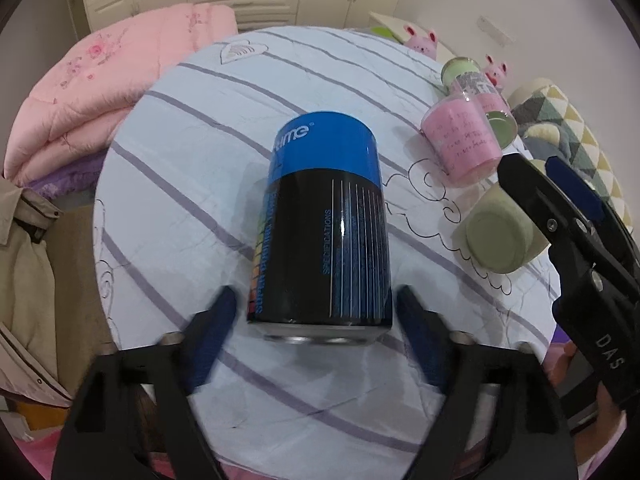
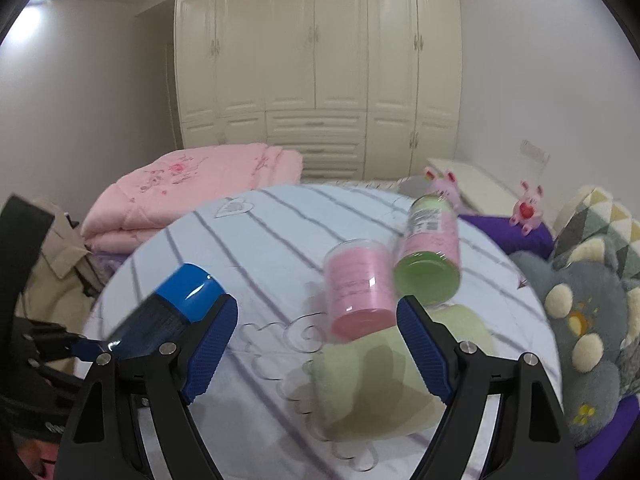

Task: Flip cup upright
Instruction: 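Lift the blue-and-black cup with the left gripper toward the right gripper, then close the right gripper on the cup's base while the left gripper opens and releases it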

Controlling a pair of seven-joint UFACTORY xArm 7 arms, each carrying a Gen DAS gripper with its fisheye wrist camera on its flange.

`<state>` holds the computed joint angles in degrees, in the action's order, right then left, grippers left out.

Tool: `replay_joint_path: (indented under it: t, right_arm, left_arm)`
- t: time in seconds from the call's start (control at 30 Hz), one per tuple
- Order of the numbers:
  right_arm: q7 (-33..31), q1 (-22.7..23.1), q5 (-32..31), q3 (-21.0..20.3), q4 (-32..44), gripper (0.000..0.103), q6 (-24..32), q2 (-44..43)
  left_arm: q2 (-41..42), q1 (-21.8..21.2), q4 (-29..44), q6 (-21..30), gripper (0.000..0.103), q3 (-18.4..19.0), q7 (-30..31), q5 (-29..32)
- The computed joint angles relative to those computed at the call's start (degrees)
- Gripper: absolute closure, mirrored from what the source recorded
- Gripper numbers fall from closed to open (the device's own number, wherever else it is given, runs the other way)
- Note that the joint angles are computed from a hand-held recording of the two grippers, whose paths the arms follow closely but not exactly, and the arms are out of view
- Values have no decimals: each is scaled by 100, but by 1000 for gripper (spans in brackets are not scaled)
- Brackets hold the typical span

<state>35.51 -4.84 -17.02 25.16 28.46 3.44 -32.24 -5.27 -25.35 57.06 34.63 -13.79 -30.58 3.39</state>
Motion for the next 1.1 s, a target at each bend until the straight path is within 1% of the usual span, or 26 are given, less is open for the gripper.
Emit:
replay_joint_path:
  t: [0.03, 0.13, 0.3, 0.37, 0.43, 0.5, 0.57, 0.63, 0.7, 0.83, 0.93, 1.07, 1.1]
  right_arm:
    - [2, 117, 62, -59, 28, 19, 64, 24]
    - [31, 490, 245, -242, 211, 19, 383, 177]
    - [232, 941, 414, -413, 599, 20, 879, 463]
    - [272, 1129, 472, -526, 737, 20, 883, 627]
    - [402, 1144, 400, -467, 955, 20, 1009, 819]
    - [452, 1285, 413, -538, 1182, 20, 1191, 1060]
    - [338, 1591, 608, -778, 1396, 20, 1293, 1369]
    - [112, 1931, 931, -1035, 1636, 20, 1452, 1702]
    - [-1, 2117, 1152, -1178, 1768, 20, 1498, 1904]
    - [-56, 2268, 1400, -1324, 2046, 20, 1695, 2264]
    - [-607, 2500, 2203, -1569, 2169, 20, 1730, 2455]
    - [-900, 2517, 2565, -1614, 2342, 20, 1970, 2637]
    - [-996, 2524, 2698, -1626, 2355, 20, 1937, 2680]
  left_arm:
    - [-77, 0, -82, -74, 7, 21, 67, -56]
    - [-302, -2, -301, -321, 5, 85, 366, -296]
    - [-574, -12, -519, -474, 3, 181, 906, -708]
    - [-695, 19, -601, -493, 3, 215, 1057, -800]
    - [-781, 57, -663, -493, 3, 245, 1189, -860]
    - [-847, 120, -709, -475, 3, 257, 1266, -845]
    - [-889, 164, -750, -473, 3, 282, 1338, -874]
    - [-899, 173, -775, -474, 3, 330, 1481, -978]
    - [-897, 181, -784, -420, 3, 368, 1619, -1075]
    - [-803, 191, -735, -380, 3, 418, 1901, -1257]
    - [-769, 173, -730, -393, 1, 461, 2128, -1494]
    - [-717, 172, -672, -368, 0, 469, 2345, -1686]
    - [-712, 181, -666, -374, 0, 459, 2366, -1694]
